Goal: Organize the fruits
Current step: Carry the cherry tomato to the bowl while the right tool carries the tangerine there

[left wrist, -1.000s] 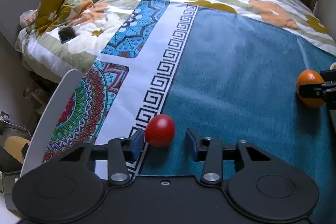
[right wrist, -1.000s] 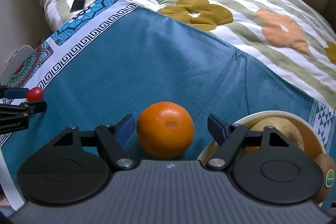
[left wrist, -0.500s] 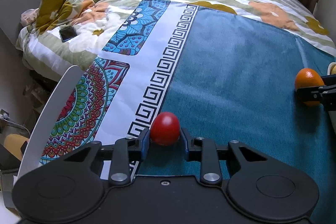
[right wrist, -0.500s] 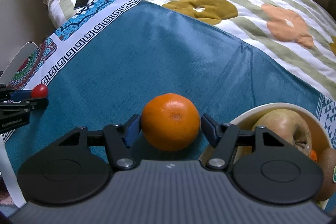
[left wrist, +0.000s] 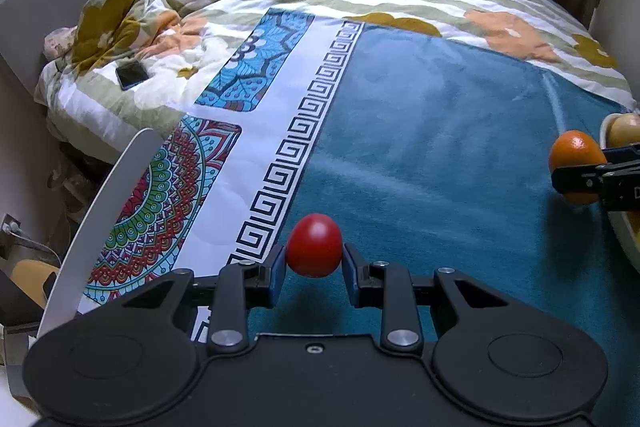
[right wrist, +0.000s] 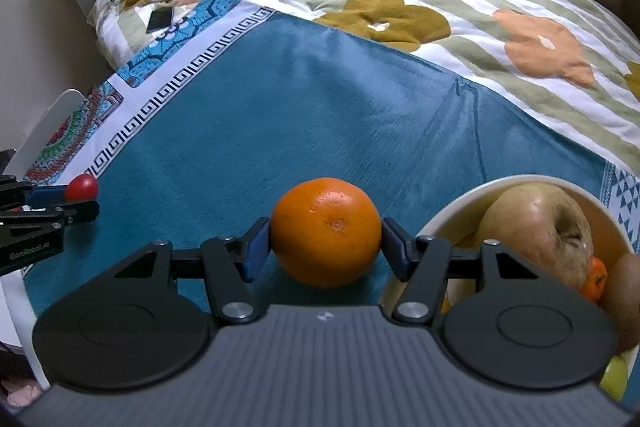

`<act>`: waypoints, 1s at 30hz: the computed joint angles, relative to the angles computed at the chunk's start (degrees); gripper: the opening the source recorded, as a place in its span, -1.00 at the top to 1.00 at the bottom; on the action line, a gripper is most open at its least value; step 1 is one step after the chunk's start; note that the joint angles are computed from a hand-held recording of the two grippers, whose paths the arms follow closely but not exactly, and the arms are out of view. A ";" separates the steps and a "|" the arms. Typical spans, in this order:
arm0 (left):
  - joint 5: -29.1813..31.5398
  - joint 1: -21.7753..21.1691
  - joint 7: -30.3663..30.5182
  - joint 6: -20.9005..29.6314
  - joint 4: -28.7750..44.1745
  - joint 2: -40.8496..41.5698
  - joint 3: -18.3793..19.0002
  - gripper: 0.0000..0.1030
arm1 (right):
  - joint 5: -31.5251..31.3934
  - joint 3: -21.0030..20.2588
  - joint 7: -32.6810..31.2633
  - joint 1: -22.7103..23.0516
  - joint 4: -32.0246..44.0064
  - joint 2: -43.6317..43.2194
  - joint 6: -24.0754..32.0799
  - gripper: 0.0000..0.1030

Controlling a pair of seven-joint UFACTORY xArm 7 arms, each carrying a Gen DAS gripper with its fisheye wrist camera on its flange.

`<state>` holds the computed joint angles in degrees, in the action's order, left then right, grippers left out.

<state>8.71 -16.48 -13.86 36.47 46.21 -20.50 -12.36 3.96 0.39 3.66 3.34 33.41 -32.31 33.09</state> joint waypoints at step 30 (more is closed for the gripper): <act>-12.50 -13.73 13.45 -4.72 5.02 -3.92 -1.89 0.35 | -7.63 1.13 12.15 -9.05 -10.01 -40.28 20.34 -0.43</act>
<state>-3.79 -30.20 -0.41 31.74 51.24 -24.42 -14.24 -3.67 1.52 15.81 -5.71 23.40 -72.60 53.44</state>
